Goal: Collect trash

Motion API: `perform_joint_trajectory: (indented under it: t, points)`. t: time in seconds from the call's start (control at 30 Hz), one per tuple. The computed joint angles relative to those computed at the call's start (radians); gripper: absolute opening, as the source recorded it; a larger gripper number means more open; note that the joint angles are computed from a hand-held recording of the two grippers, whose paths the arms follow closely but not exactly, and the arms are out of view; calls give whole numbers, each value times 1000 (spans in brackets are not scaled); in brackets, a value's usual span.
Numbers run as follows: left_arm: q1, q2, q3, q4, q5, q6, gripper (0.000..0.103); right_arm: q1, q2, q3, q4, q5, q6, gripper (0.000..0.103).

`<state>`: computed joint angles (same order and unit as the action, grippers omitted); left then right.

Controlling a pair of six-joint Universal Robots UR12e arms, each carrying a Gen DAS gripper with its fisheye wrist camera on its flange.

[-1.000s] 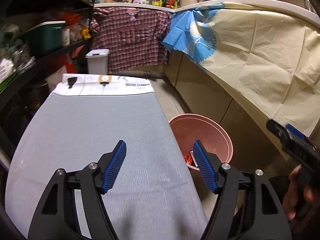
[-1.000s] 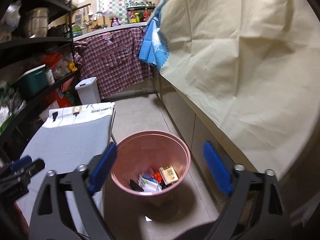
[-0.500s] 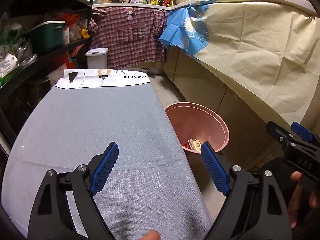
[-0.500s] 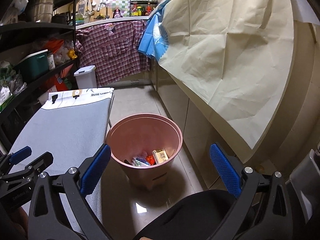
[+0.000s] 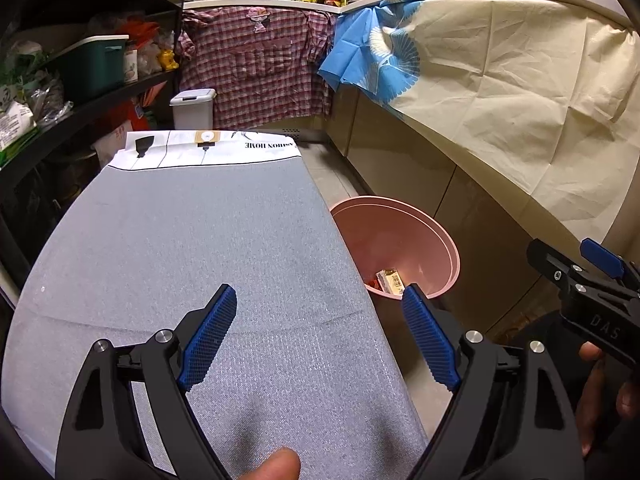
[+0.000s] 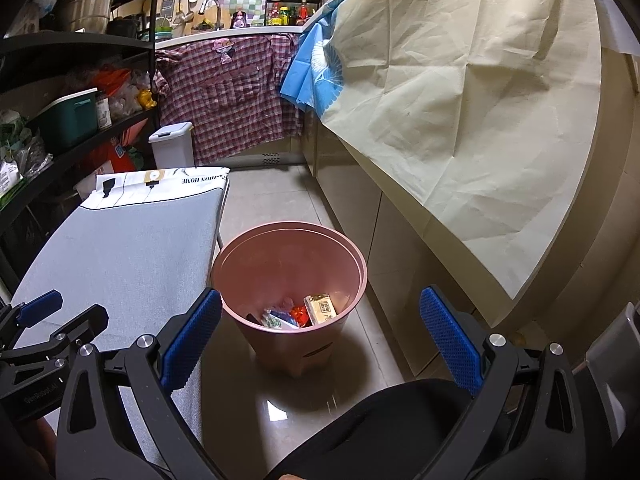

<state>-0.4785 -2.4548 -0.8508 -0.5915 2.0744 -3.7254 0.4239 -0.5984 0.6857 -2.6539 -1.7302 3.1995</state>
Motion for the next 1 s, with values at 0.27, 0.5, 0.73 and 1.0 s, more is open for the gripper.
perform_joint_trajectory:
  t: [0.27, 0.5, 0.73, 1.0]
  points:
    - [-2, 1, 0, 6, 4, 3, 82, 0, 0, 0, 0, -1, -1, 98]
    - [-3, 5, -7, 9, 7, 7, 82, 0, 0, 0, -1, -1, -2, 98]
    - [-3, 2, -2, 5, 11, 17, 82, 0, 0, 0, -1, -1, 0, 98]
    - [-4, 4, -5, 6, 13, 18, 82, 1, 0, 0, -1, -1, 0, 98]
